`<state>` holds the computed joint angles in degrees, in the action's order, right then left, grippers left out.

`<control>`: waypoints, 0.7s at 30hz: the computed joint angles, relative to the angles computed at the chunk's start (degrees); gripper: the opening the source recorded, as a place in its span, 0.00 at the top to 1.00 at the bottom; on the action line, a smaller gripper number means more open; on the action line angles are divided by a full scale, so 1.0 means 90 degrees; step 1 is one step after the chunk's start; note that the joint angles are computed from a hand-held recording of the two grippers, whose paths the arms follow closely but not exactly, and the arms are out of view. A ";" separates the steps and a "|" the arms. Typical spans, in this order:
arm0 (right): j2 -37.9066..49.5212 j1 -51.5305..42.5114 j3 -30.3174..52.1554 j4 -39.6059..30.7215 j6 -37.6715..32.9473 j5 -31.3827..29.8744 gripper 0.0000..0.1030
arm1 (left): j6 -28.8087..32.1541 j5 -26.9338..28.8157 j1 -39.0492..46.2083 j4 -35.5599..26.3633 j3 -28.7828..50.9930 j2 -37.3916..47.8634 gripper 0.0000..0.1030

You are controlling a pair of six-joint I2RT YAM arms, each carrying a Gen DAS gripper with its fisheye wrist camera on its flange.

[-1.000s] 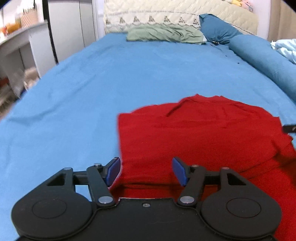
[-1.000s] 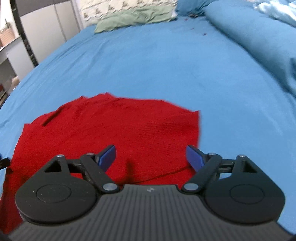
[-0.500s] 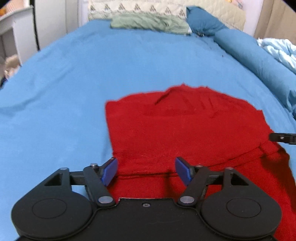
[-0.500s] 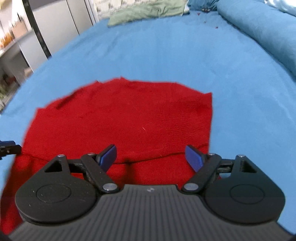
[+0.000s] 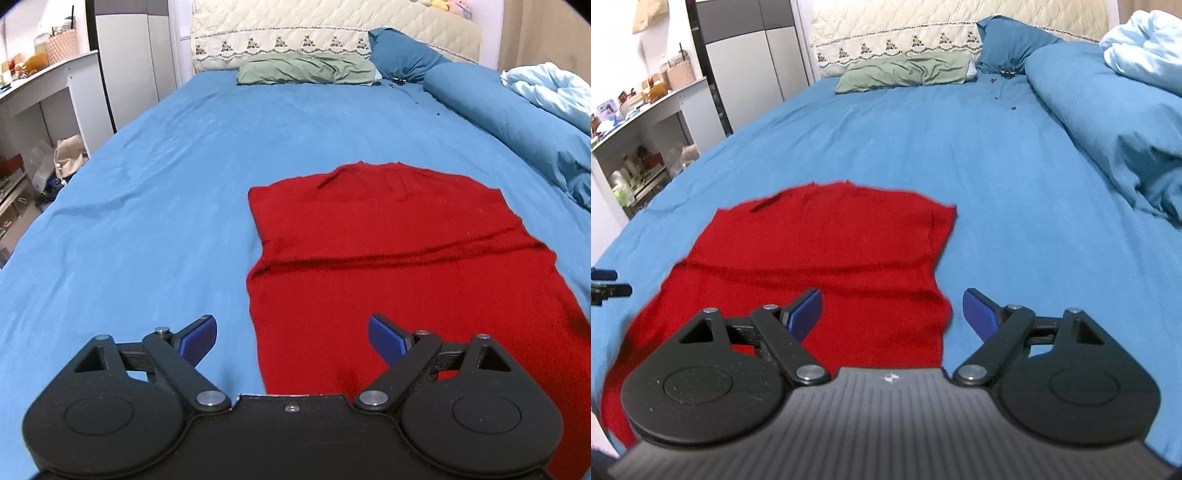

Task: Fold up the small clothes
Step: 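Move both tools over the folded sweater toward its hem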

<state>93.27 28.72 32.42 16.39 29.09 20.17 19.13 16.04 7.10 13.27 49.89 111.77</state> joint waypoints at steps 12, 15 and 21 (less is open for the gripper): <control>-0.0955 0.4117 -0.1173 -0.2667 0.4678 0.1570 0.07 | 0.0239 0.0649 0.1155 -0.0114 -0.2745 -0.2088 0.15; -0.0291 0.5107 -0.1109 -0.2821 0.6059 0.1685 0.08 | 0.0614 0.0835 0.1695 -0.0325 -0.3011 -0.2173 0.23; 0.0811 0.5832 -0.0945 -0.2444 0.7416 0.1793 0.25 | 0.0872 0.1137 0.2083 0.0236 -0.3243 -0.1456 0.46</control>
<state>100.56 81.21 23.92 -5.60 95.83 36.31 26.97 26.28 25.85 15.39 20.71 98.67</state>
